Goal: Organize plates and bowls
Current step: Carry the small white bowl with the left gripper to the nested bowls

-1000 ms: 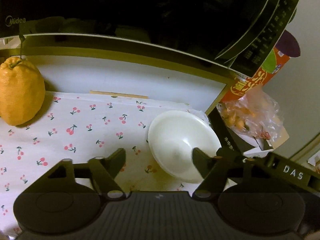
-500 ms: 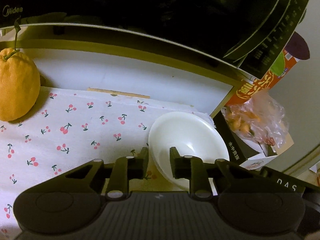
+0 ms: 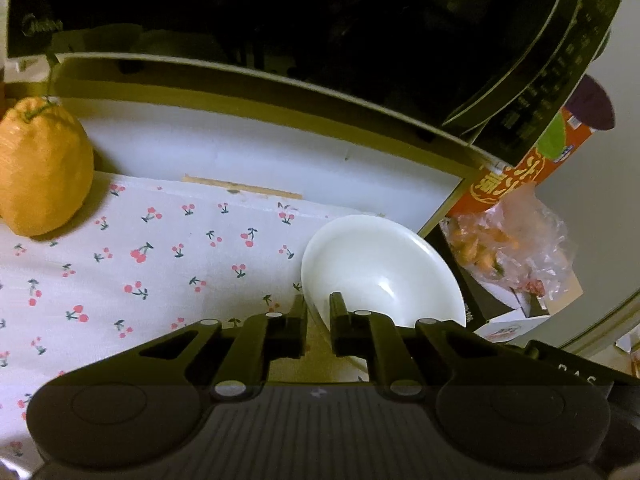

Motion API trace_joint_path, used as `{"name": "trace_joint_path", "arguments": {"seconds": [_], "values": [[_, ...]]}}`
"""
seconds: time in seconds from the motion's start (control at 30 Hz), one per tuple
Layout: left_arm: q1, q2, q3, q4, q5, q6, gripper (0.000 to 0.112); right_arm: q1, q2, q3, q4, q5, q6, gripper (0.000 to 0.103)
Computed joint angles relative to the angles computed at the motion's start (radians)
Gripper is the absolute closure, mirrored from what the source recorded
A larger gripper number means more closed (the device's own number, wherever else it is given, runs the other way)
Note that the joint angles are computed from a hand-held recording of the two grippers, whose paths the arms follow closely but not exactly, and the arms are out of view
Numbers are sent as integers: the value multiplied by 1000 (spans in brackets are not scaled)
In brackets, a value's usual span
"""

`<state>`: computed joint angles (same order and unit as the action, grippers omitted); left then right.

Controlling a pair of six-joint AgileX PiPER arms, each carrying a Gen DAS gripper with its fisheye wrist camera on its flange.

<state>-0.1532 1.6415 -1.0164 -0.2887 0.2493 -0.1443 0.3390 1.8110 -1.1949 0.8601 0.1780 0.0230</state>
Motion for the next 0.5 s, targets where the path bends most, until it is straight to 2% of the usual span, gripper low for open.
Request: {"name": "trace_joint_path", "arguments": {"seconds": [0.13, 0.33, 0.5], "values": [[8, -80, 38, -13, 27, 25, 102, 14, -45, 13, -95, 14, 101, 93], [26, -210, 97, 15, 66, 7, 102, 82, -127, -12, -559, 70, 559, 93], [55, -316, 146, -4, 109, 4, 102, 150, -193, -41, -772, 141, 761, 93]]}}
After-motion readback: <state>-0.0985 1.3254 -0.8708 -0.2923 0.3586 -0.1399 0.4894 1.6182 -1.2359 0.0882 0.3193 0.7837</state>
